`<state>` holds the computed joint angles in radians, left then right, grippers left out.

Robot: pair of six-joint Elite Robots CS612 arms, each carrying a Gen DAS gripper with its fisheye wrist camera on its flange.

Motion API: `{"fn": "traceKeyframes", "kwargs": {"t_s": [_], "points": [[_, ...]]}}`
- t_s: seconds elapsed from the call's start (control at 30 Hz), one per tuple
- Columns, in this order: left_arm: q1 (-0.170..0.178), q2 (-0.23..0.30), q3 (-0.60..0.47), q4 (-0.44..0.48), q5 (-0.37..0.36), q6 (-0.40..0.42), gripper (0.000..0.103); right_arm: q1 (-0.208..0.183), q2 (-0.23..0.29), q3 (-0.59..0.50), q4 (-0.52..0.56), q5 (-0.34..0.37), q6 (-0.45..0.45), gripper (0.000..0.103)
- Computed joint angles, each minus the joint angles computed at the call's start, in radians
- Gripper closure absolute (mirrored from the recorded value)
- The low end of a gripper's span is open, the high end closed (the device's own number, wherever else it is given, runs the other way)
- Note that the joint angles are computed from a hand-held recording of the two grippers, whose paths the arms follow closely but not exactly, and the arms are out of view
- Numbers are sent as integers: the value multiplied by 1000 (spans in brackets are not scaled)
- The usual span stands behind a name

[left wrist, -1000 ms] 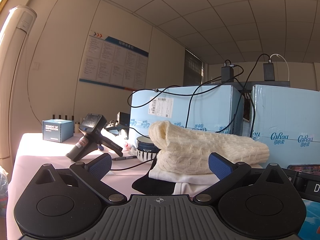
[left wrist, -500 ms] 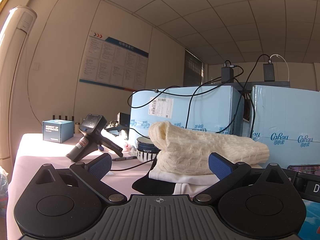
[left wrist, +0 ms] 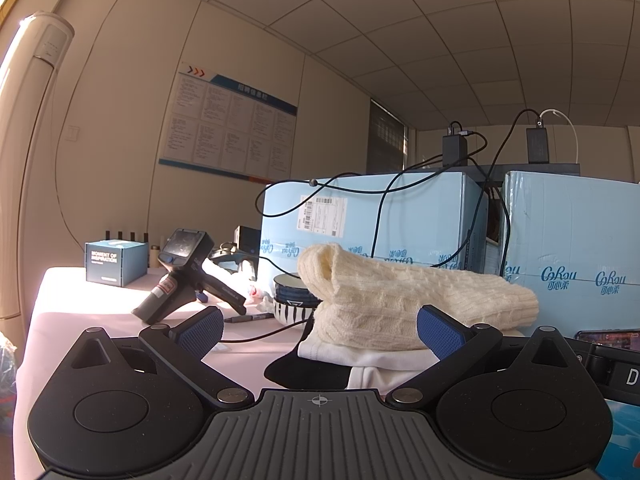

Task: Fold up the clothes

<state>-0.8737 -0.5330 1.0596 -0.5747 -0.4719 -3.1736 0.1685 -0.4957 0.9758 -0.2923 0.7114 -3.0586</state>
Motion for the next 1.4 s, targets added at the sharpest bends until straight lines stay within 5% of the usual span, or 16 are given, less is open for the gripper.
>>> {"fn": "traceKeyframes", "kwargs": {"t_s": [0.67,0.97,1.4], "points": [[-5,26,-41,121,-1,-102,0,2,-22,51,-78,20,-5,0],[-2,23,-39,94,5,-50,0,5,-30,67,-91,51,-9,0],[-10,30,-45,151,34,-117,0,9,-42,90,-112,82,-22,0]]}}
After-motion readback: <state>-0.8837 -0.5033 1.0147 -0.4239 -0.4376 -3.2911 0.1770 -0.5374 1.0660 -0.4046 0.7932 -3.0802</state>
